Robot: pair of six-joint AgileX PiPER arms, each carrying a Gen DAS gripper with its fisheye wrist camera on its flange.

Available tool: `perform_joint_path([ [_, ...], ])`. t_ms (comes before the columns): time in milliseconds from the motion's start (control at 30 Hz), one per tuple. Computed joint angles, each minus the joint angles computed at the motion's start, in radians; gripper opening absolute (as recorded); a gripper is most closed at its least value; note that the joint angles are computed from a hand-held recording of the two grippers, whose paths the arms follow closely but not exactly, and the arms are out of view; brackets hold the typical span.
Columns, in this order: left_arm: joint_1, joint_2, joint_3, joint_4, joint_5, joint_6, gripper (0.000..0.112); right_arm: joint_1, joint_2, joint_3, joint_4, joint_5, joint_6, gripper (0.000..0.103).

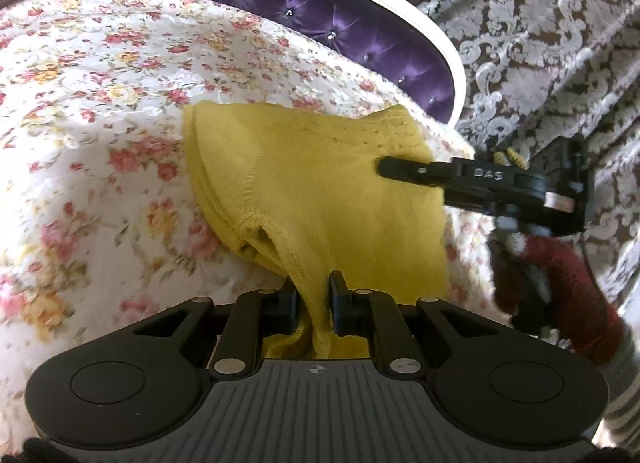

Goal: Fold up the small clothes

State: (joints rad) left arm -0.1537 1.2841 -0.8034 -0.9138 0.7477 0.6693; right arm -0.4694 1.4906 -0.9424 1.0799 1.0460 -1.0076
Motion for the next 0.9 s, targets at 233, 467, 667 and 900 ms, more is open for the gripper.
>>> perform_joint_path([
  [233,-0.140,-0.036,0.051,0.367,-0.220,-0.275,0.036,0.055,-0.091,0.116,-0.037,-0.394,-0.022,0.072],
  [467,-0.211,-0.104,-0.024,0.597,-0.274,-0.452,0.038,0.045,-0.239,0.204,0.094,-0.442,-0.204,0.072],
  [667,-0.256,0.135,-0.223,0.616,-0.356,-0.452,0.042,0.210,-0.210,0.176,0.003,-0.589,-0.144,0.072],
  [900,-0.299,0.359,-0.354,0.877,-0.391,-0.666,0.042,0.312,-0.099,0.142,-0.174,-0.714,0.009,0.074],
])
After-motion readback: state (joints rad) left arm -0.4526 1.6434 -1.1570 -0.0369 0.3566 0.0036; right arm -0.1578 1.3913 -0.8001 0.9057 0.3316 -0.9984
